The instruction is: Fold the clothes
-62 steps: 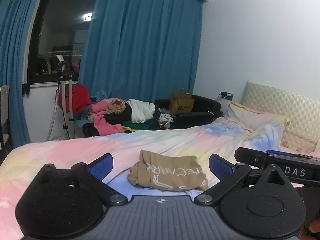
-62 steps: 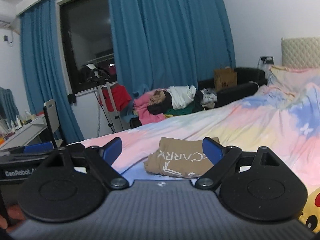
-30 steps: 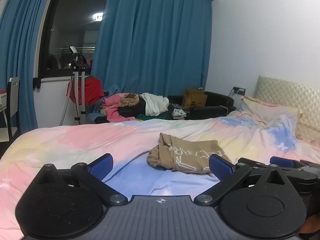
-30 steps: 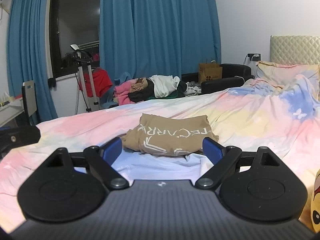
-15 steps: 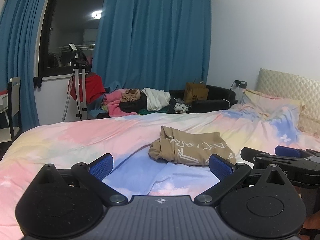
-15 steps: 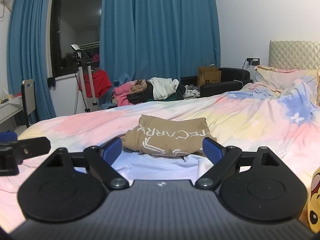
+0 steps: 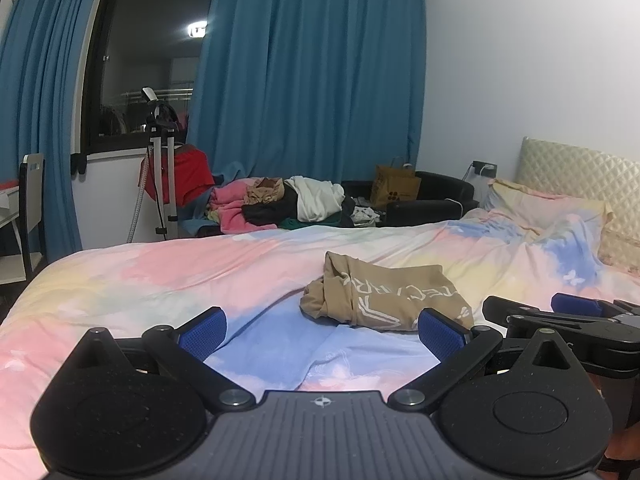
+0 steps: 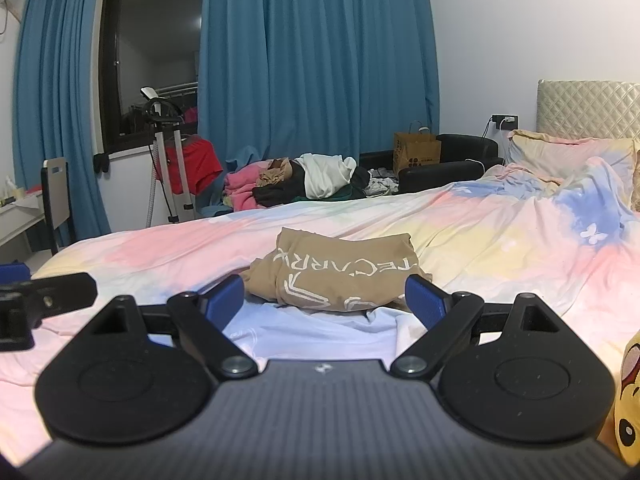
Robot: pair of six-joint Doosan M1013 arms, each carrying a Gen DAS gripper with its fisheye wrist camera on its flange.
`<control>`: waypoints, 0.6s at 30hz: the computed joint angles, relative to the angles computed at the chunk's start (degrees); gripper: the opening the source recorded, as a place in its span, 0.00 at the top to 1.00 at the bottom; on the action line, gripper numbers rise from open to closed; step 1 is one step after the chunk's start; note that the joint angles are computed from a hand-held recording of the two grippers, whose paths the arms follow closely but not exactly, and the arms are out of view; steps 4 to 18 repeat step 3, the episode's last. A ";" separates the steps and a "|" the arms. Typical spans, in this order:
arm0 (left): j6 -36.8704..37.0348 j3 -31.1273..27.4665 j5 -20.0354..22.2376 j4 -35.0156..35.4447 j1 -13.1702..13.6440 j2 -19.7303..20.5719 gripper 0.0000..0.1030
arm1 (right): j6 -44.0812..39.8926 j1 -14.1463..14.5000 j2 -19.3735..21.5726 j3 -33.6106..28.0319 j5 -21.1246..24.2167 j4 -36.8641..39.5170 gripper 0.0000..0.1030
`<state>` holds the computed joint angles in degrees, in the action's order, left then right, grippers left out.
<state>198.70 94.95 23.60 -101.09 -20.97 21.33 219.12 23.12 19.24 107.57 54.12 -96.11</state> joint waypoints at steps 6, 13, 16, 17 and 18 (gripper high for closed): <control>-0.45 -0.02 -0.11 0.56 -0.03 -0.03 0.00 | 0.07 0.06 -0.02 0.03 -0.04 0.03 0.13; -0.45 -0.02 -0.11 0.56 -0.03 -0.03 0.00 | 0.07 0.06 -0.02 0.03 -0.04 0.03 0.13; -0.45 -0.02 -0.11 0.56 -0.03 -0.03 0.00 | 0.07 0.06 -0.02 0.03 -0.04 0.03 0.13; -0.45 -0.02 -0.11 0.56 -0.03 -0.03 0.00 | 0.07 0.06 -0.02 0.03 -0.04 0.03 0.13; -0.45 -0.02 -0.11 0.56 -0.03 -0.03 0.00 | 0.07 0.06 -0.02 0.03 -0.04 0.03 0.13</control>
